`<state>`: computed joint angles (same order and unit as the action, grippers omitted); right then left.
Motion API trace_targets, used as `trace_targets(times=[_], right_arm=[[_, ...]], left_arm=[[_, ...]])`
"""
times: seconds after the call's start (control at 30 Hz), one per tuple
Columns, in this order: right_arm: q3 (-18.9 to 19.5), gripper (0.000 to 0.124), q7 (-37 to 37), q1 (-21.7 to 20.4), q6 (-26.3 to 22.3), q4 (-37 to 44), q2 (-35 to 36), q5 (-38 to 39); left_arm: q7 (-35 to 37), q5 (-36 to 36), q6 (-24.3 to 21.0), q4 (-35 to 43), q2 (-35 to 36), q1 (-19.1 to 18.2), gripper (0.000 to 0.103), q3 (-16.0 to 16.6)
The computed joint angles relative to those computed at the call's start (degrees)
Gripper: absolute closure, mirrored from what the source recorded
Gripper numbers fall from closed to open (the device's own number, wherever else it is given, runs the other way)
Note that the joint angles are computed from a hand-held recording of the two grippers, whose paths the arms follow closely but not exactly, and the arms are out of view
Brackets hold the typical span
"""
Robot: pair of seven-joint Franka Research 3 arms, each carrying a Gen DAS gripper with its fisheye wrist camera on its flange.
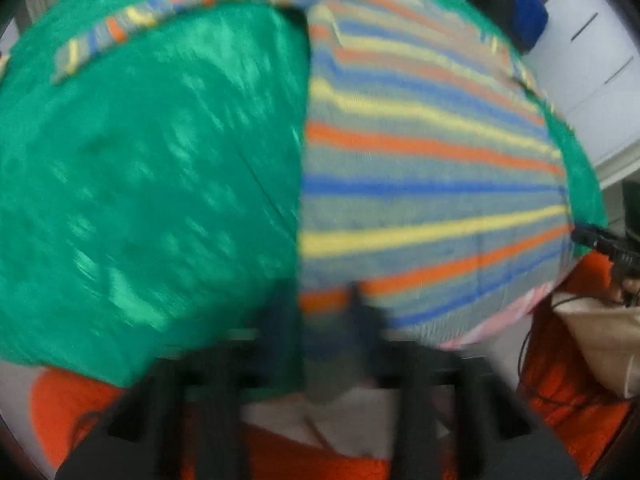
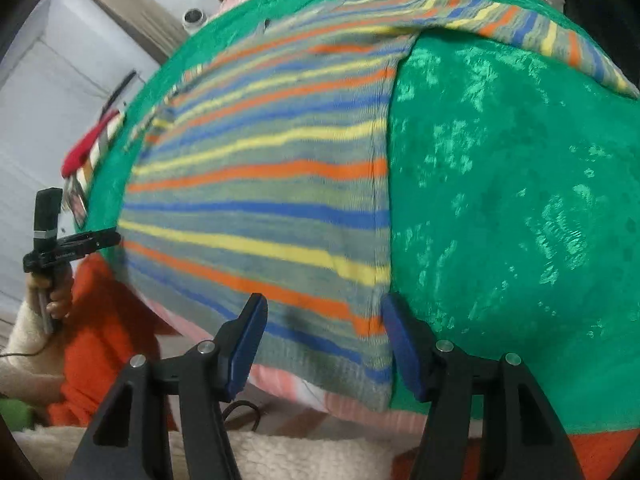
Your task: Fold small clothes
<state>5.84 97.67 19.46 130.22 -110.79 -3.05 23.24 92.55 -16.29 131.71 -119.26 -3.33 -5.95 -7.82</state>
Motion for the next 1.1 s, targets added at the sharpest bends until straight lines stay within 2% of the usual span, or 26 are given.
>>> trace_targets(times=[0.03, 0.07, 0.1, 0.2, 0.27, 0.33, 0.5, 0.57, 0.6, 0.67, 0.73, 0.8, 0.87, 0.93, 1.0, 1.1], right_arm=[[0.0, 0.071, -0.9, 0.1, -1.6, 0.8, 1.0, 1.0], [0.0, 0.086, -1.7, 0.2, -2.8, 1.5, 1.7, 1.3], [0.2, 0.118, -2.6, 0.4, -4.6, 2.8, 2.6, 0.1], [0.0, 0.118, -3.0, 0.2, -7.9, 3.8, 1.7, -0.1], [-0.3, 0.119, -3.1, -0.2, -11.2, 4.8, 0.2, -1.1], [-0.4, 0.119, -1.3, -0.6, -14.5, 5.8, -0.2, -5.1], [-0.4, 0.119, 1.2, -0.9, -12.8, 4.7, 2.9, -5.2], [-0.3, 0.118, 2.2, -0.7, -11.2, 3.9, 2.9, -5.6], [-0.3, 0.117, 2.7, -0.7, -10.9, 3.6, 2.6, -5.2], [-0.4, 0.105, 3.9, -0.8, -11.7, 2.9, 1.3, -5.6], [-0.3, 0.084, 5.0, -0.9, -11.4, 1.3, -1.1, -8.0], [0.4, 0.075, 7.6, -1.1, -8.7, -0.5, -3.8, -13.2], [1.3, 0.068, 11.2, -1.7, -3.4, -2.2, -6.0, -18.9], [2.3, 0.056, 16.8, -2.8, 5.1, -4.2, -6.9, -24.3], [3.0, 0.054, 21.8, -3.9, 10.8, -4.9, -6.3, -29.3], [3.7, 0.054, 32.1, -5.6, 17.7, -4.7, -3.4, -39.5]], left_arm=[[-0.2, -1.5, -0.3, -0.1, -0.1, 0.0, 0.100, 0.1], [-0.3, -2.3, -0.5, -0.6, -0.7, 0.1, 0.100, 0.3], [0.1, -4.4, -1.3, -0.8, -1.5, 0.3, 0.101, 0.7], [3.2, -10.8, -4.5, -2.6, -5.4, 0.6, 0.101, 2.5], [3.1, -10.1, -5.9, -4.4, -7.6, 0.6, 0.101, 2.7], [2.0, -8.0, -6.2, -4.4, -6.7, 0.3, 0.101, 2.4], [-4.9, 3.3, -3.8, -1.9, -1.2, -0.6, 0.098, -0.6], [-6.6, 6.0, -3.7, -2.3, -2.1, -1.2, 0.091, -1.2], [-7.3, 7.5, -3.5, -2.8, -2.9, -1.4, 0.086, -1.4], [-10.9, 12.5, -2.6, -4.4, -5.5, -1.6, 0.055, -2.0], [-13.5, 15.3, 0.0, -5.9, -8.2, -1.8, 0.041, -1.9], [-15.7, 16.0, 4.2, -7.2, -10.8, -2.1, 0.033, -1.5], [-18.7, 17.2, 10.0, -7.8, -11.8, -1.9, 0.016, -1.2], [-23.7, 20.9, 16.9, -7.7, -10.9, -0.7, 0.006, -1.8], [-30.6, 27.6, 22.7, -6.3, -7.8, 1.5, 0.006, -3.1], [-38.8, 35.5, 25.9, -3.1, -2.1, 3.3, 0.006, -3.2]])
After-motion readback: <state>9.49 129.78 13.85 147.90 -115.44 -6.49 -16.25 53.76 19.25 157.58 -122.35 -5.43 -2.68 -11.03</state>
